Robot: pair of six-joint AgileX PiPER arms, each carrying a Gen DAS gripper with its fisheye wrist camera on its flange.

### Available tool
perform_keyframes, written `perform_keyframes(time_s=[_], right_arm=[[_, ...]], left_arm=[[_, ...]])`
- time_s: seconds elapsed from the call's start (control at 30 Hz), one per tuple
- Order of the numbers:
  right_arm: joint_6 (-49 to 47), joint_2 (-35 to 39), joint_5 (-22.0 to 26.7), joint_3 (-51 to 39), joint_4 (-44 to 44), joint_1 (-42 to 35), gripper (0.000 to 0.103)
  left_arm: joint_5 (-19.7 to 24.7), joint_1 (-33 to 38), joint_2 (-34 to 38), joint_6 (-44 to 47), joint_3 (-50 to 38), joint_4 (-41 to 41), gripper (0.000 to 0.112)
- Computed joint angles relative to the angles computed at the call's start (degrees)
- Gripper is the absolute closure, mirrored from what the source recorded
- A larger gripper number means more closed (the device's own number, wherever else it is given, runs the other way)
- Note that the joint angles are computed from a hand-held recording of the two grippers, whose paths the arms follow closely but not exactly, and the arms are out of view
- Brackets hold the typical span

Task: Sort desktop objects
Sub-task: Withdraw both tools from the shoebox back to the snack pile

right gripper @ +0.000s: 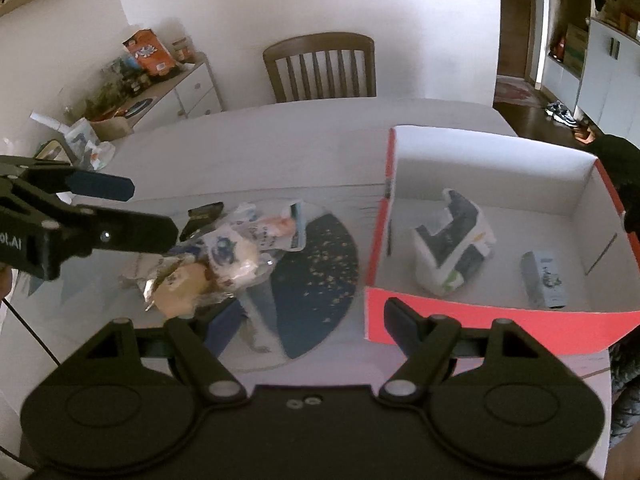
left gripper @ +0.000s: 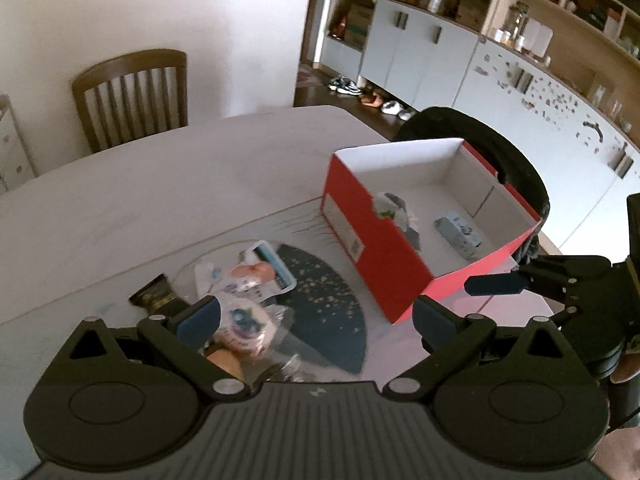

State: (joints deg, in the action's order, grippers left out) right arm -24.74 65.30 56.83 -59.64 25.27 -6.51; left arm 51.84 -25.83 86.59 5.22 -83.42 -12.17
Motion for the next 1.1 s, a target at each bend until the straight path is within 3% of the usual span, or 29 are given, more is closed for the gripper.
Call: perform_keyframes(time_s=[0.17, 0.67, 1.1], right_arm=[[5.01, -0.52, -2.07, 0.75, -3.51, 4.93, 0.025], [15.86, 2.90, -7.19, 0.61, -9.56, 16.56, 0.025], [19.97, 6.77, -8.51, -0.35, -12.99, 24.15, 0.025]], left_arm=[[-2.53, 1.36, -2.98, -0.68, 4.67, 4.09, 0.010], [-5.61, 14.03, -6.55, 11.69, 15.50, -5.97, 0.010], [-7.94, 20.53, -4.20, 18.66, 20.42, -10.83, 0.011]])
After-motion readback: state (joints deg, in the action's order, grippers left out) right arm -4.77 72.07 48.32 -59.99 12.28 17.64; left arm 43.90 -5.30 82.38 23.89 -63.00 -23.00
